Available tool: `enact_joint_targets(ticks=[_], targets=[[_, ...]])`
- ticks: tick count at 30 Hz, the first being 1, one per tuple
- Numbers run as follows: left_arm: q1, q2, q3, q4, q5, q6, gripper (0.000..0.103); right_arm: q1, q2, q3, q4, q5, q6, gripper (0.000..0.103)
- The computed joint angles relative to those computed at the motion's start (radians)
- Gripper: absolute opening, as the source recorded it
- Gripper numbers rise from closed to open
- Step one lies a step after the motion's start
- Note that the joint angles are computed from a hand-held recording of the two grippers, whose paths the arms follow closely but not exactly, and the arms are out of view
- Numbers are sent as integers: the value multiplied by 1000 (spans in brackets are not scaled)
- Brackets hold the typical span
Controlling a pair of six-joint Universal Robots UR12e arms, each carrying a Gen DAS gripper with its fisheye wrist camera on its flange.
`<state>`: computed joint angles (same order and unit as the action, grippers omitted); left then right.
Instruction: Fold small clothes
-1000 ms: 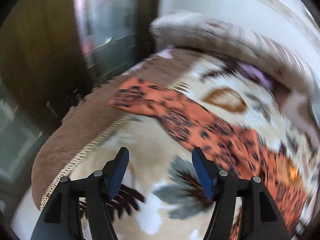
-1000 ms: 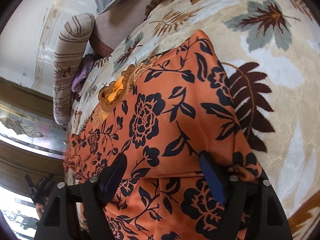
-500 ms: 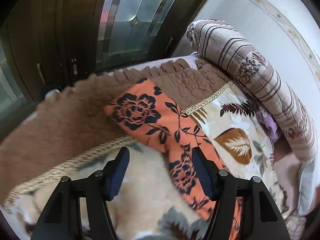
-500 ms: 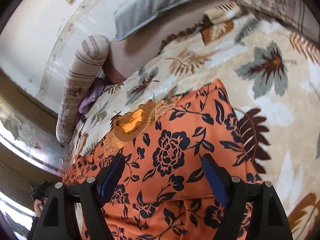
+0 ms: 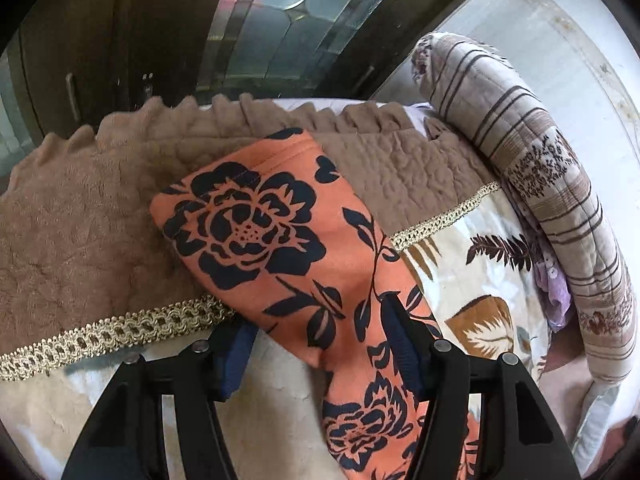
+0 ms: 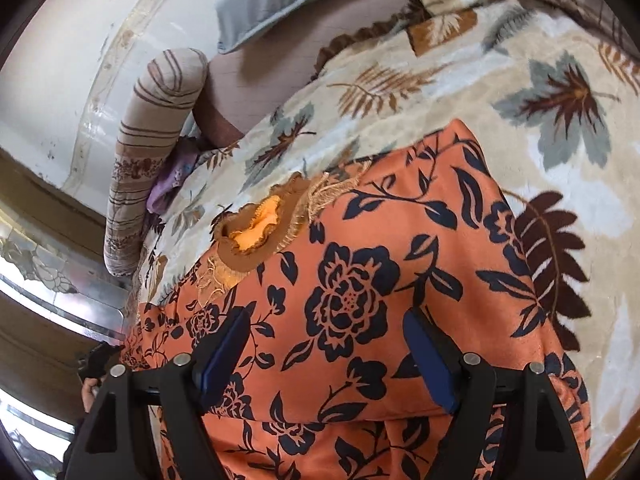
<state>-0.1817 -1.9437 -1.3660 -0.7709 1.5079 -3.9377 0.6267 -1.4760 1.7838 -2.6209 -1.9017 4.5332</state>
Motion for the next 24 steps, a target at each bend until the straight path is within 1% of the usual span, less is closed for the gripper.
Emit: enact_joint_targets(ticks=[1,2,3,4,5,6,7,10,11,13,15,18,19,22,24], targets=[[-5,-2,4,2,22,15,48,0,-4,4,-1,-6,3,81],[-13,-6,14,-9,57,38,14,0,-6,5,2,-11,4,82],[-16,-9,23,-24,76,56,7,1,-7,5,5,-17,7,82],[-20,-8,27,-22,95,65,7,3,-10,8,6,-24,13,81],[-28,-4,24,9,124,73,7,4,-12,11,3,-30,16,81],[-35,0,24,33,141,93,7,6,-14,12,2,-37,17,81],[-45,1,33,53,158,134,7,9,-16,11,8,-53,15,81],[-87,0,92,53,201,299,7,17,-23,9,11,-81,6,81],[-106,2,111,63,200,366,7,19,-26,12,4,-87,7,81],[-142,5,141,83,200,466,7,23,-34,18,-3,-100,9,81],[-186,14,165,108,165,576,7,30,-45,26,-7,-127,18,81],[-254,18,196,113,129,701,7,43,-69,43,-9,-175,34,81],[-278,21,204,106,99,737,7,50,-80,52,-12,-198,46,81],[-345,19,233,53,41,809,7,61,-112,79,-14,-249,87,81],[-393,15,246,13,10,838,7,65,-131,95,-16,-277,107,81]])
